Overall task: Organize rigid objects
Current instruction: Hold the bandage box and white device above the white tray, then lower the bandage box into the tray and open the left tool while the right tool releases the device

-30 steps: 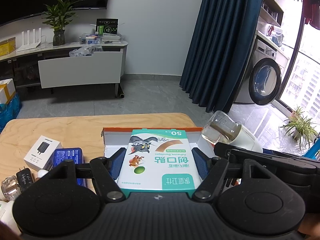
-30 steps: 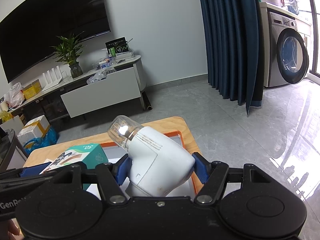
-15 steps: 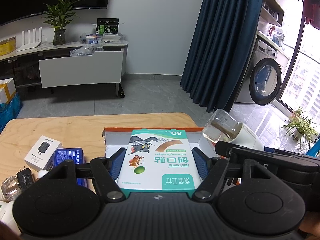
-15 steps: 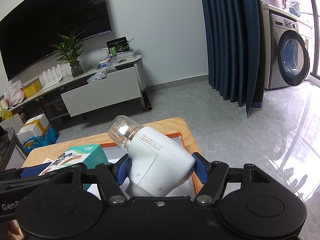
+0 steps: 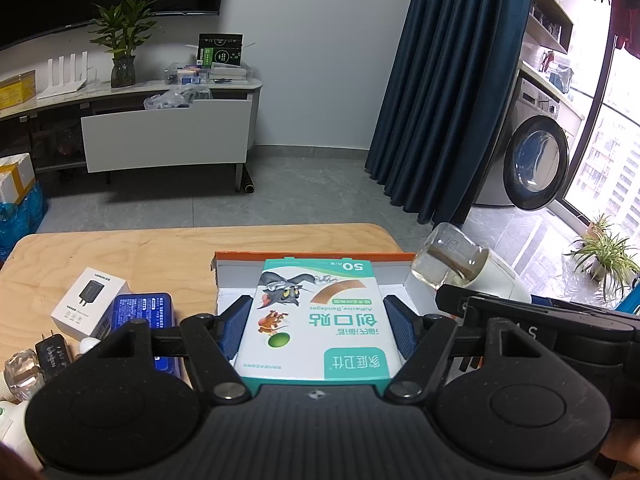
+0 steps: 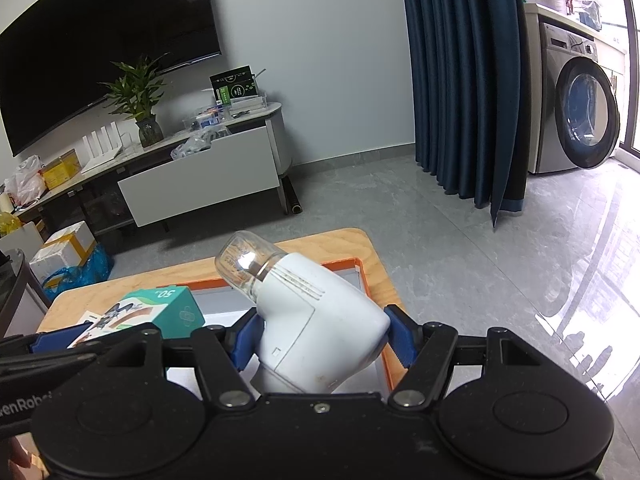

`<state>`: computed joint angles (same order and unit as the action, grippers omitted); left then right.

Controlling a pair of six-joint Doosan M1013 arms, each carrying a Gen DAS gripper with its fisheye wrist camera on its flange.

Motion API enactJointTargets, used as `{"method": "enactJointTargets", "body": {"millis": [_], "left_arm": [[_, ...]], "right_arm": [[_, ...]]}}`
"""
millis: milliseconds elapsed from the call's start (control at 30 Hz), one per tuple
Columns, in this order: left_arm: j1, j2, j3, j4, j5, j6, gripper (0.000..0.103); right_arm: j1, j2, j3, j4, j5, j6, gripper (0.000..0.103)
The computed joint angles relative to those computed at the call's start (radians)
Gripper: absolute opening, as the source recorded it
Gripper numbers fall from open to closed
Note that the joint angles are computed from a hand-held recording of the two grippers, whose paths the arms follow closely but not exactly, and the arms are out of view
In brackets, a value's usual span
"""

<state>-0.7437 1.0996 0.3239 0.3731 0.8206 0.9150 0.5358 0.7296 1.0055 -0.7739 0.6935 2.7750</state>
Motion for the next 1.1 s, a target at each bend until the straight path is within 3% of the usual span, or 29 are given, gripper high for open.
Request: {"method": "enactJointTargets", "body": {"millis": [533, 833, 1100], "left_arm": [[0.005, 0.009, -0.016, 0.001, 0.03, -0.021, 0.072], [0.009, 0.017, -0.031, -0.003, 0.051, -0.026, 0.072], [0.011, 0.055, -0.103, -0.021, 0.101, -0.014, 0.072]], "right_arm": [[-0.016, 0.046, -0.071, 0.115, 0.019, -0.128, 0.079], [-0.027, 0.1, -0.155, 0.199, 0.078, -0.248, 0.079], [-0.037, 0.132, -0.197, 0.236, 0.099, -0.292, 0.08]]}}
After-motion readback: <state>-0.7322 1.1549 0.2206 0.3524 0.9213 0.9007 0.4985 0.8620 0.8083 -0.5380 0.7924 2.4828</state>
